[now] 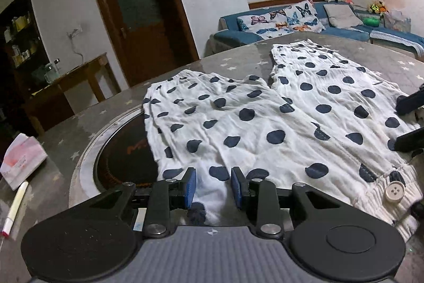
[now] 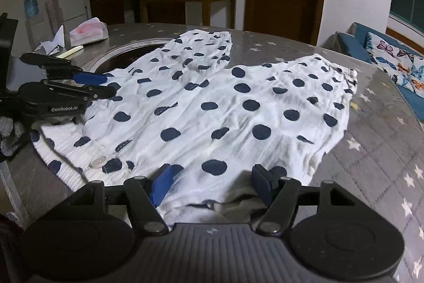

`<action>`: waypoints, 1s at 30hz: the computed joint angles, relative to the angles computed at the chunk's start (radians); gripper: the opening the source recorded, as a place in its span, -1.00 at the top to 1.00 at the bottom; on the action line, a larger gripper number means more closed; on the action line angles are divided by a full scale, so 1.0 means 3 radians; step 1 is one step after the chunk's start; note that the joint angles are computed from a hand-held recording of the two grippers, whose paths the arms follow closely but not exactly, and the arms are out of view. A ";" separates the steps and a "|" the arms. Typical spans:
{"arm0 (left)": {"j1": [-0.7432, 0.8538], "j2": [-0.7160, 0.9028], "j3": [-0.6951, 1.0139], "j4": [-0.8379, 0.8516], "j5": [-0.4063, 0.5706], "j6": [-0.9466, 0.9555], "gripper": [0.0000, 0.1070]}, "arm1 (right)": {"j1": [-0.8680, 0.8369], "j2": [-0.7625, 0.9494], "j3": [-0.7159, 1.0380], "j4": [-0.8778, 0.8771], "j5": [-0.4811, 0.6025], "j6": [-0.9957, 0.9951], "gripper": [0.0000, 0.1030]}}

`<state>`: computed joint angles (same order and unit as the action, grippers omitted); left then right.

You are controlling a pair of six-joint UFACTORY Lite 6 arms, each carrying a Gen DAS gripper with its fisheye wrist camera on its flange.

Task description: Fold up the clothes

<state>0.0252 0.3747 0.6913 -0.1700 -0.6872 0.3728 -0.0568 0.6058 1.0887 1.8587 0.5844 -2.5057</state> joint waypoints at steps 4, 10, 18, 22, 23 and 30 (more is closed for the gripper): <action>0.0067 -0.0115 -0.0059 0.0017 0.0088 -0.0015 0.39 | -0.0011 -0.0121 -0.0111 0.0012 -0.0067 0.0028 -0.32; 0.0023 -0.0479 -0.0275 0.0140 0.0119 -0.0164 0.36 | 0.0058 -0.0205 -0.0165 0.0194 -0.0019 0.0058 -0.32; -0.0038 -0.0422 -0.0497 0.0130 -0.0003 -0.0019 0.36 | 0.0010 -0.0197 -0.0335 0.0434 -0.0004 -0.0186 -0.33; -0.0058 -0.0401 -0.0601 0.0060 -0.0169 0.0131 0.36 | 0.0002 -0.0230 -0.0410 0.0521 0.0018 -0.0286 -0.33; -0.0062 -0.0402 -0.0620 0.0043 -0.0194 0.0165 0.36 | 0.0000 -0.0238 -0.0423 0.0525 0.0020 -0.0289 -0.33; 0.0065 -0.0498 -0.0682 0.0152 -0.0107 0.0210 0.36 | -0.0074 -0.0379 -0.0633 0.0399 0.0130 -0.0285 -0.34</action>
<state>0.0446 0.2252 0.4867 -0.1245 -0.7192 0.4358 -0.0789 0.4920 0.8987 1.9785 0.6235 -2.5911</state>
